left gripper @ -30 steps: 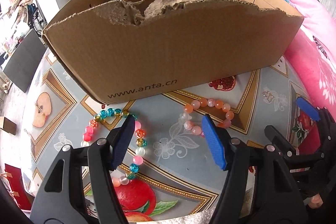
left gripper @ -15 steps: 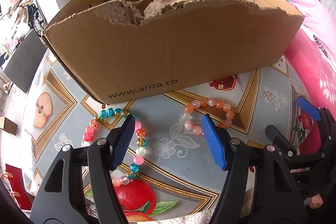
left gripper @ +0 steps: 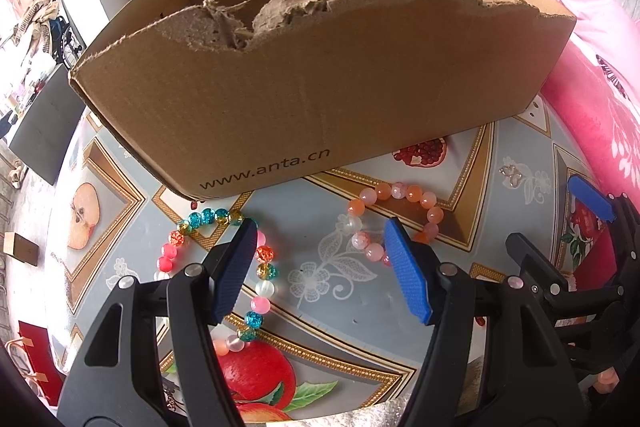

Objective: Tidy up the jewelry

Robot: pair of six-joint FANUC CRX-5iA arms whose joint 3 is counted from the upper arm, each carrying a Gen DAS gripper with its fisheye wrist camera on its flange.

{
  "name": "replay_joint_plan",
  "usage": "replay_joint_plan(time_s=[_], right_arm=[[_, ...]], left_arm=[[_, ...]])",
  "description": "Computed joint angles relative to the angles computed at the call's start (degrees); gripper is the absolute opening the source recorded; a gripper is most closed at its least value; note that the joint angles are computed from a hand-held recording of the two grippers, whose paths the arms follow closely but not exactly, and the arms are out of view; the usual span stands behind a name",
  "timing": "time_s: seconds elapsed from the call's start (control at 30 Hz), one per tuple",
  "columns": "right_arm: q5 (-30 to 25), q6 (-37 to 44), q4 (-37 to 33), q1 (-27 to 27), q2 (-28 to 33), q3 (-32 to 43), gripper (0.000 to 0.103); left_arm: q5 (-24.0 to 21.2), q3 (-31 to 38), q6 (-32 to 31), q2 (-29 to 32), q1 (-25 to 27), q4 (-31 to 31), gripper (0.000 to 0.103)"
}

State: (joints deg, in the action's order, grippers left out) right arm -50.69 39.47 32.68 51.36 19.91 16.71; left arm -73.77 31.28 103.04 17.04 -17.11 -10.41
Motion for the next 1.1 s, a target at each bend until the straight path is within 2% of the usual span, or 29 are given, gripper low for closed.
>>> replay_joint_plan(time_s=[0.7, 0.9, 1.0, 1.1], right_arm=[[0.2, -0.2, 0.2, 0.0, -0.1, -0.3, 0.097], [0.3, -0.3, 0.2, 0.0, -0.1, -0.3, 0.097], [0.3, -0.3, 0.3, 0.0, -0.1, -0.4, 0.097], [0.4, -0.4, 0.3, 0.0, -0.1, -0.5, 0.097]], left_arm=[[-2.8, 4.2, -2.1, 3.3, -2.6, 0.7, 0.063], [5.7, -3.9, -3.9, -1.8, -0.9, 6.0, 0.063], [11.5, -9.7, -7.7, -5.5, 0.3, 9.9, 0.063], [16.5, -15.6, -13.4, -8.6, 1.7, 16.4, 0.063]])
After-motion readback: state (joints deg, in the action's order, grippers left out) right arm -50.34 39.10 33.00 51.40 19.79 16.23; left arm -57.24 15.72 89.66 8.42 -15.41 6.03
